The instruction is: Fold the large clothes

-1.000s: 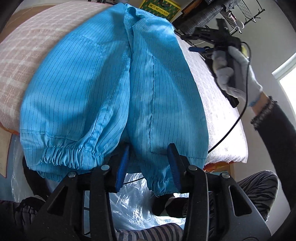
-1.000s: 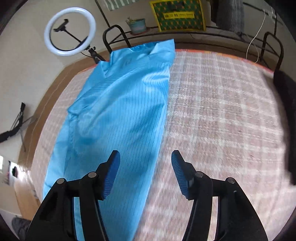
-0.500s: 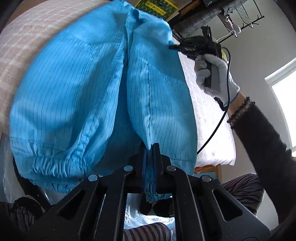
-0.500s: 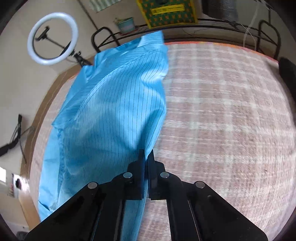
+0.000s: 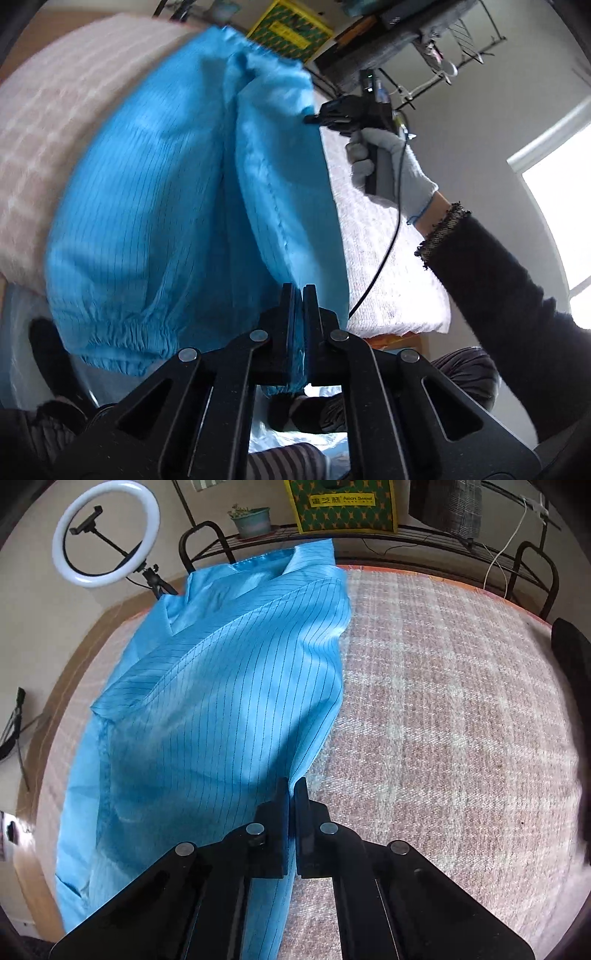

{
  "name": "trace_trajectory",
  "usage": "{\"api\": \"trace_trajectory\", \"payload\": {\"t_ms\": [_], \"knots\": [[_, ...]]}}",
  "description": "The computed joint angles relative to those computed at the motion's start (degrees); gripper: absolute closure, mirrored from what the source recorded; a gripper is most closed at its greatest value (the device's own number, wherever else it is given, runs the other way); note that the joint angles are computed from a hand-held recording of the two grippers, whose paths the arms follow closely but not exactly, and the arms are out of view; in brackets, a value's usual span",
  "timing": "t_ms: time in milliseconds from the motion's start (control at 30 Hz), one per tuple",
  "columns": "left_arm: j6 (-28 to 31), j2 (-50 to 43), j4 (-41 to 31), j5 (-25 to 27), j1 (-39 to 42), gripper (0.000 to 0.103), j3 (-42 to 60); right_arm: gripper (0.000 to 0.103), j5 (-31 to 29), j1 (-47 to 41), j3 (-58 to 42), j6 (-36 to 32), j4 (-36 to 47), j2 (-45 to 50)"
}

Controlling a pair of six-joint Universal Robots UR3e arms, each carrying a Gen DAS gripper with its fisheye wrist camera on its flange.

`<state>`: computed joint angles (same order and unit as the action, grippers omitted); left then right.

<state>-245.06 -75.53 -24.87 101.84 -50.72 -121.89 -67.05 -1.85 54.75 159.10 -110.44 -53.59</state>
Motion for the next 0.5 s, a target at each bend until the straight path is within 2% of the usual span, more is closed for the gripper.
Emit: {"api": "trace_trajectory", "payload": {"t_ms": [100,233,267,333,400,467,500], "knots": [[0.8,0.0,-7.1,3.1,-0.4,0.101,1.2,0.098,0.7,-0.9,0.5,0.1,2.8,-0.5],[1.0,4.1,-6.7,-0.8,2.8,0.101,-5.6,0.095,0.1,-1.3,5.9,-1.8,2.1,-5.0],[1.0,5.3,-5.8,-1.2,2.8,0.101,-6.6,0.094,0.1,-2.0,8.8,-3.0,1.9,-7.7],[1.3,7.5,-8.4,2.1,0.6,0.101,-5.5,0.094,2.8,-4.9,15.4,-6.9,3.5,-14.6],[2.4,10.9,-14.0,5.6,-0.9,0.101,-3.7,0.094,4.8,-7.7,21.5,-10.8,5.8,-21.6],[3.4,14.9,-20.6,8.1,-0.9,0.101,-2.8,0.094,7.7,-12.5,30.8,-17.6,9.9,-32.2],[4.6,18.7,-23.8,7.6,1.1,0.101,-3.9,0.094,8.4,-14.5,34.7,-21.1,12.6,-37.1]]}}
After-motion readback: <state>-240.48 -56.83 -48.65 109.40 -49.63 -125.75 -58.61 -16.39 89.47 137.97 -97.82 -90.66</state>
